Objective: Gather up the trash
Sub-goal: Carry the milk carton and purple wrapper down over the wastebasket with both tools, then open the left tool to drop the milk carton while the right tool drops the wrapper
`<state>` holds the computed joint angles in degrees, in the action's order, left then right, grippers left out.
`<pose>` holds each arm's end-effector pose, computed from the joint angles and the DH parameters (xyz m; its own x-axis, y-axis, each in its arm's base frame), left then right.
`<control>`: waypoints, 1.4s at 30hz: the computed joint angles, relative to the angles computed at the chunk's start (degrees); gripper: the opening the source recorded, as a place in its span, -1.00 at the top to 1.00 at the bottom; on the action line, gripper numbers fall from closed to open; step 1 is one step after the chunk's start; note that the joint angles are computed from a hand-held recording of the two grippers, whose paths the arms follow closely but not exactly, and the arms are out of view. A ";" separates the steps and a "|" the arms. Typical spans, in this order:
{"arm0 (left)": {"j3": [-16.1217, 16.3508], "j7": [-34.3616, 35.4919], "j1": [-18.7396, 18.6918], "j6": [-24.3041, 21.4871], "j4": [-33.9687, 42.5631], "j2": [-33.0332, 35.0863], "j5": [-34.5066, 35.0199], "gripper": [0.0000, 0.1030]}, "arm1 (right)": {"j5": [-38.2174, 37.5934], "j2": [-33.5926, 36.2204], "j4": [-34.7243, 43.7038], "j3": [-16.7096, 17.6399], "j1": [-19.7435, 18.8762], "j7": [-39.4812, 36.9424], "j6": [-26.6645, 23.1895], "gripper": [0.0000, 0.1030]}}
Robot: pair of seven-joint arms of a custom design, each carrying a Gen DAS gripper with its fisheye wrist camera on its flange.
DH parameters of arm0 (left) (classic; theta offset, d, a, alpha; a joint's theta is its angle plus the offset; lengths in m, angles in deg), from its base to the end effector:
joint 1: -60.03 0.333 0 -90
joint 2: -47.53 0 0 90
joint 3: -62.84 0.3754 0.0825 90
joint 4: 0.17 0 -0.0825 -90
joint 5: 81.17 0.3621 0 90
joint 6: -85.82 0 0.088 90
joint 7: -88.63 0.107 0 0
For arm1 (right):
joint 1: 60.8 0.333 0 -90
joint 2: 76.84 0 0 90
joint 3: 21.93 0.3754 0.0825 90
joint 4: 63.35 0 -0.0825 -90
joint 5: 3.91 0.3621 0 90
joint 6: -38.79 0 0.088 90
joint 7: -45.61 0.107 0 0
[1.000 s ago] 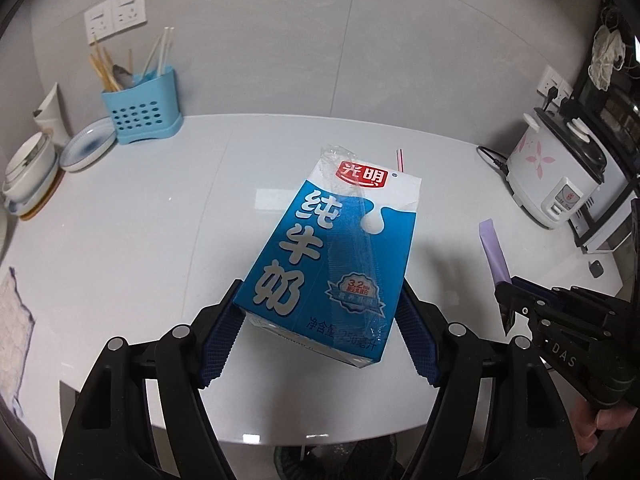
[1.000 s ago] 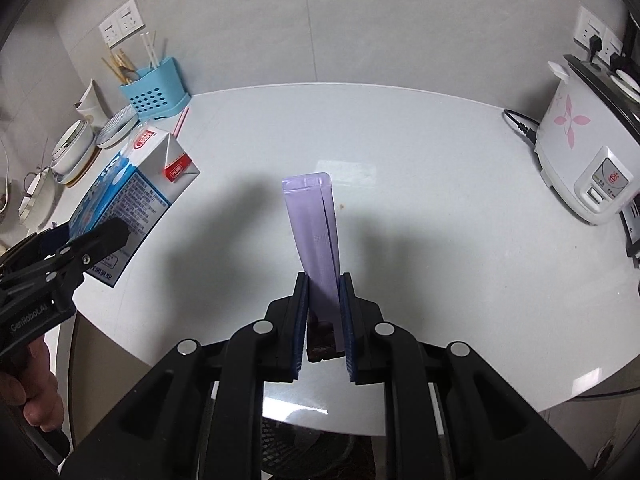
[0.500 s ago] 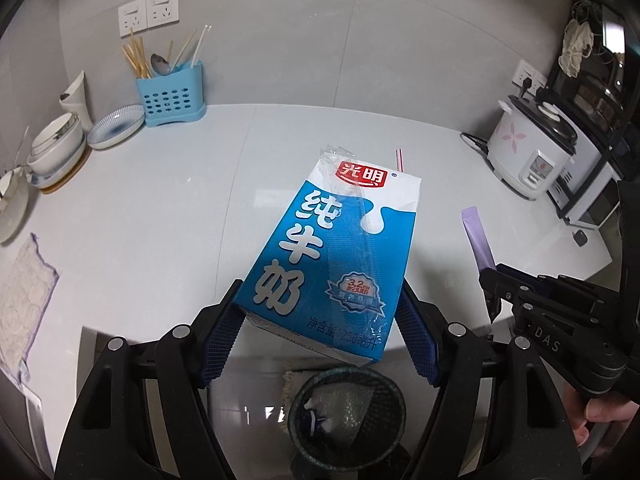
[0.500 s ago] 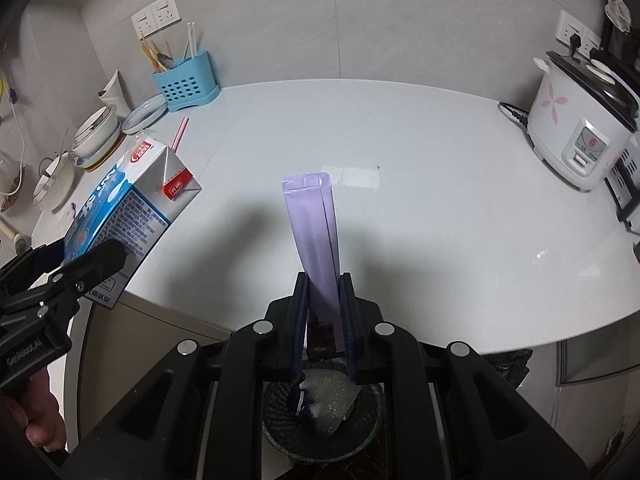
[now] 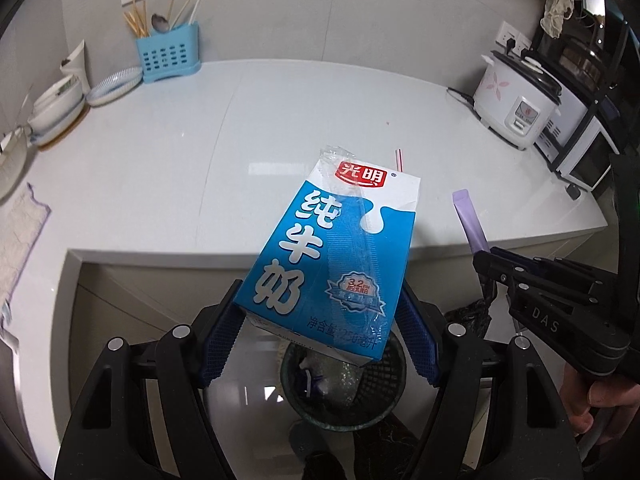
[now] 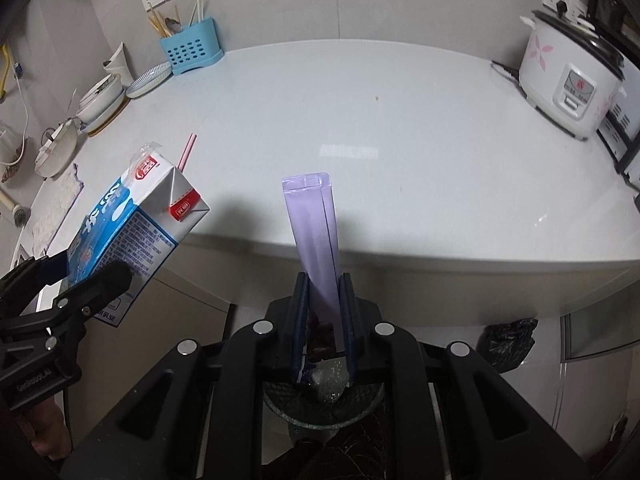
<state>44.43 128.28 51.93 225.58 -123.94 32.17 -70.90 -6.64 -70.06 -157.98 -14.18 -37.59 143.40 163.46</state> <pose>0.4252 -0.2335 0.6279 0.2309 -0.9493 0.2133 -0.8079 -0.3092 -0.5016 0.5357 0.3128 0.6424 0.4113 -0.9112 -0.0231 -0.8406 -0.3694 -0.3962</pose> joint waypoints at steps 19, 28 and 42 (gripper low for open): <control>-2.76 -8.69 -2.78 13.97 -15.44 4.71 1.14 -0.37 | 3.17 -3.76 -22.93 -0.96 -2.13 -2.20 10.46 0.71; 0.08 -7.96 -5.66 23.86 -20.90 10.37 -3.47 -0.37 | 3.60 0.98 -26.71 -0.04 -2.20 -5.12 13.72 0.71; 4.06 -8.74 -9.98 24.25 -19.62 18.21 -1.92 -0.37 | 7.46 8.53 -29.92 2.08 -3.21 -7.73 16.90 0.65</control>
<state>48.49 119.54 41.94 249.83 -143.57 50.38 -72.82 0.83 -61.53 -187.90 -12.10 -40.80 135.67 180.36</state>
